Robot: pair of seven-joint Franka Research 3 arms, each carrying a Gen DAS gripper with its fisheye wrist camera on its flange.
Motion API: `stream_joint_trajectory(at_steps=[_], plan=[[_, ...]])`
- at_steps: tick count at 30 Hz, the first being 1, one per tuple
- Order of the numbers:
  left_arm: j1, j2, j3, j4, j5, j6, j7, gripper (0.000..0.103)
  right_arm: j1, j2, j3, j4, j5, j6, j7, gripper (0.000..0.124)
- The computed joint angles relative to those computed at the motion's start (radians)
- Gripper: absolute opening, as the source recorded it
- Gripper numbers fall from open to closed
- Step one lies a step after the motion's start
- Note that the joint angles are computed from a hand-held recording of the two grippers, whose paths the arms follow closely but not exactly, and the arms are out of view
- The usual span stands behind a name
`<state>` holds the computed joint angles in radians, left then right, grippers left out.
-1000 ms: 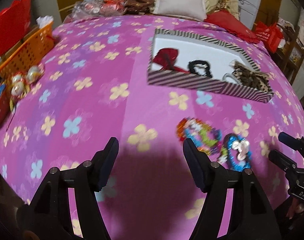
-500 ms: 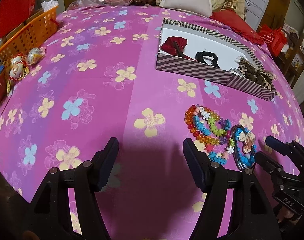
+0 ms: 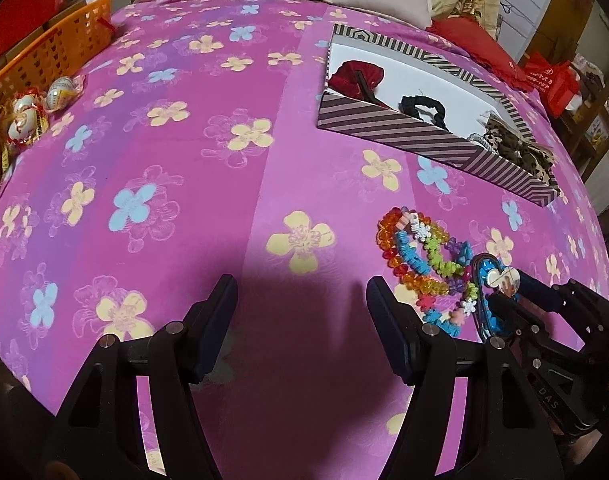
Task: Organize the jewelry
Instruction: 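Move the right tool to the blue beaded bracelet and grasp it, then grasp the multicolour beaded bracelet with the left tool while the right tool holds the blue bracelet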
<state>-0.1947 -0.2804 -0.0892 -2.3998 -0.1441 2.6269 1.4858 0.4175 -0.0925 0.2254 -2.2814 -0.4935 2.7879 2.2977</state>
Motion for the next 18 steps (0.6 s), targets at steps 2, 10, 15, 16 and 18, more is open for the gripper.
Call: stream_joint_trajectory(at_steps=[2, 10, 15, 16, 18], plan=[[-0.009, 0.009, 0.003, 0.008, -0.016, 0.000, 0.013, 0.067, -0.002, -0.015, -0.003, -0.016, 0.006, -0.002, -0.003, 0.022], [-0.043, 0.032, 0.001, 0.034, -0.099, 0.015, 0.081, 0.067, -0.026, -0.078, -0.015, -0.101, 0.162, 0.059, -0.094, 0.022], [-0.076, 0.025, -0.001, 0.032, -0.137, 0.031, 0.186, 0.067, -0.055, -0.081, 0.012, -0.112, 0.204, 0.089, -0.118, 0.025], [-0.083, 0.027, -0.003, 0.034, -0.140, 0.031, 0.206, 0.067, -0.064, -0.078, 0.021, -0.109, 0.193, 0.089, -0.109, 0.036], [-0.092, 0.034, -0.004, 0.040, -0.150, 0.026, 0.243, 0.067, -0.081, -0.080, 0.036, -0.111, 0.161, 0.098, -0.078, 0.046]])
